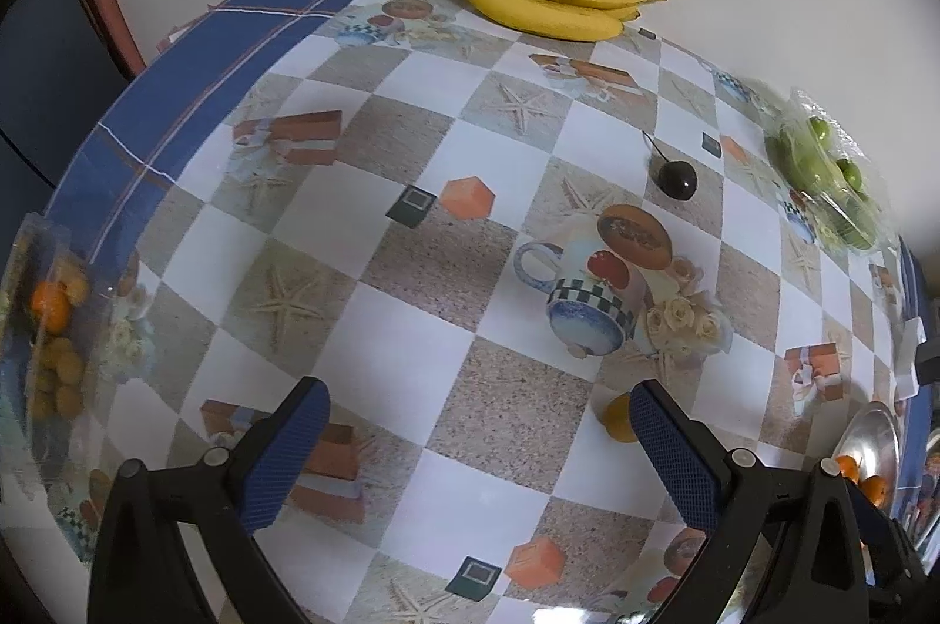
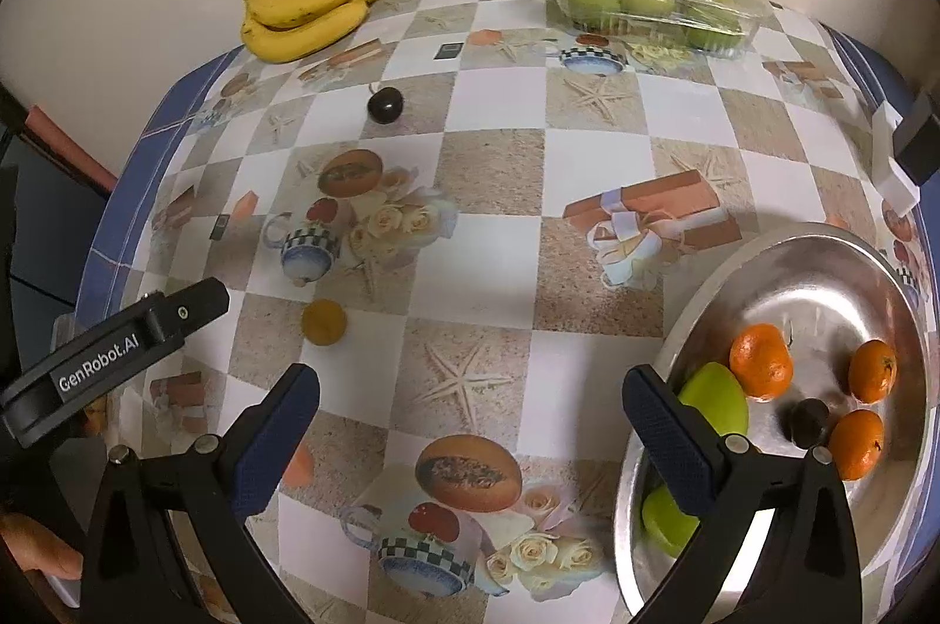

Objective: Organize fruits
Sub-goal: 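Withdraw both tools from the bowl toward the yellow fruit and plum, then grasp the small yellow fruit with the left gripper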

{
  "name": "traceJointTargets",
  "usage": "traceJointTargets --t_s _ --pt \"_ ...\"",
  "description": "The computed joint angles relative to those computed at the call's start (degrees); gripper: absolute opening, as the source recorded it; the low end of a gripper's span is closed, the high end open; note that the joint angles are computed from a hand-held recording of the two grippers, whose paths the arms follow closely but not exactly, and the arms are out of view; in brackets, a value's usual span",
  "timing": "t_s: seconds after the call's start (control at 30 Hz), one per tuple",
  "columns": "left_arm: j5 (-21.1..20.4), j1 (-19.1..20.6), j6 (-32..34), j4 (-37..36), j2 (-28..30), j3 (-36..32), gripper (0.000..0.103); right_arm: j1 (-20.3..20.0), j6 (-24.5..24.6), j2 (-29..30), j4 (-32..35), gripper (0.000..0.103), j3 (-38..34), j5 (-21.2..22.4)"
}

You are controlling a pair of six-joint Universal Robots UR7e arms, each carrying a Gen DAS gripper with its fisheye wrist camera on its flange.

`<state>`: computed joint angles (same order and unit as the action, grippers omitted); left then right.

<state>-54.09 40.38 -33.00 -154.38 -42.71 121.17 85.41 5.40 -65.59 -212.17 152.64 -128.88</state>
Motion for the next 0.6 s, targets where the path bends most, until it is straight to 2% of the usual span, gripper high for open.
traceJointTargets --t_s 0.37,0.6 --pt "-3.02 0.77 -0.05 -0.45 2.04 -1.45 0.101 -0.99 -1.23 -1.20 -1.57 0.103 0.43 -0.39" --pt "-6.91 0.90 2.66 -1.00 4.16 -2.71 0.081 -1.39 -1.65 -2.33 -2.18 0.103 0.89 -0.15"
